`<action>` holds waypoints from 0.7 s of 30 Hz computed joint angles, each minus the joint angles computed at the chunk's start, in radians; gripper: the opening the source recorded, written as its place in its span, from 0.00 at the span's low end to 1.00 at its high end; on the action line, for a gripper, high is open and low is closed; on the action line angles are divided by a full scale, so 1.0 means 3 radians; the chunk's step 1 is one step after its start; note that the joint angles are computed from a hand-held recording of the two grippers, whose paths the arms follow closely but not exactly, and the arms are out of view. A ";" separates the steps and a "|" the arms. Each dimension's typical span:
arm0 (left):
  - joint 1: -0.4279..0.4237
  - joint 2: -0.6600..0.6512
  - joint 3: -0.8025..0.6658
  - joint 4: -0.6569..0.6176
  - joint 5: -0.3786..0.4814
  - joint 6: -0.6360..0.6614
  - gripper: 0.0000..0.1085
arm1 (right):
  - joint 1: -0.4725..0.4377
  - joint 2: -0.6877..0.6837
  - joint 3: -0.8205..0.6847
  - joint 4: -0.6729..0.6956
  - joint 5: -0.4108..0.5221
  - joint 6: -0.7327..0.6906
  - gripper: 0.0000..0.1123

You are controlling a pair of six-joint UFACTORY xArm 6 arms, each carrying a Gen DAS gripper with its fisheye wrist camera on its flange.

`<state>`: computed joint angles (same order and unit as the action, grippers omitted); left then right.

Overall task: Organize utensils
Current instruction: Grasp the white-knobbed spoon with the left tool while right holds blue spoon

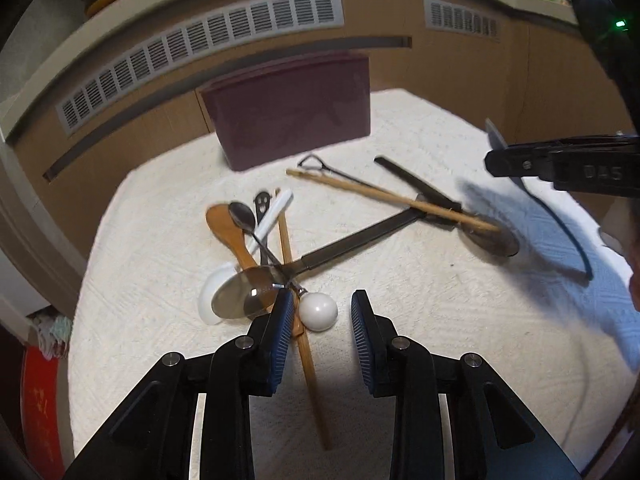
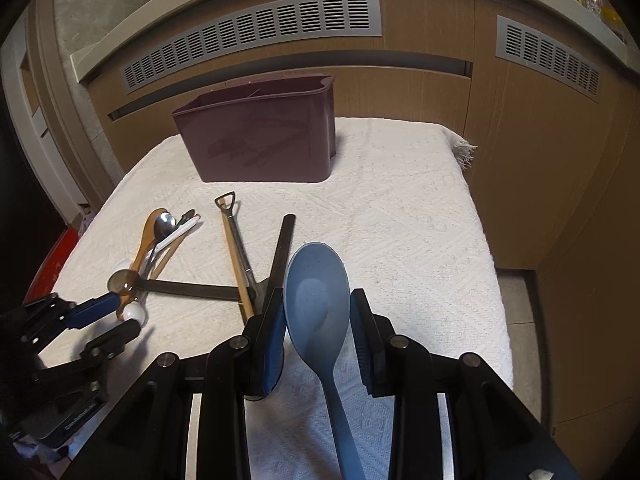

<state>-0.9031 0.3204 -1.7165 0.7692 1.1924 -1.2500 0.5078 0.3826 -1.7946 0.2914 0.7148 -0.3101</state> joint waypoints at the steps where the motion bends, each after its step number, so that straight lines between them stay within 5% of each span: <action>1: 0.0010 -0.0023 0.0033 0.0014 -0.0021 -0.0046 0.28 | 0.0006 -0.0004 0.0007 -0.0014 0.0002 0.0005 0.25; 3: 0.0049 -0.0134 0.0182 0.0026 -0.0163 -0.0157 0.19 | 0.0020 -0.0019 0.0041 -0.0061 -0.0029 0.0027 0.25; 9: -0.0032 -0.0439 0.0456 0.0377 -0.0231 -0.0455 0.19 | 0.0048 -0.0106 0.0145 -0.0069 -0.0137 -0.0021 0.25; 21: -0.0169 -0.0587 0.0202 0.0990 0.0029 -0.0491 0.13 | 0.0094 -0.0256 0.0189 0.0159 -0.0229 -0.0198 0.25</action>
<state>-0.9539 0.1442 -1.6558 1.0661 1.2012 -1.3973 0.5360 0.3057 -1.7378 0.3391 0.6460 -0.3695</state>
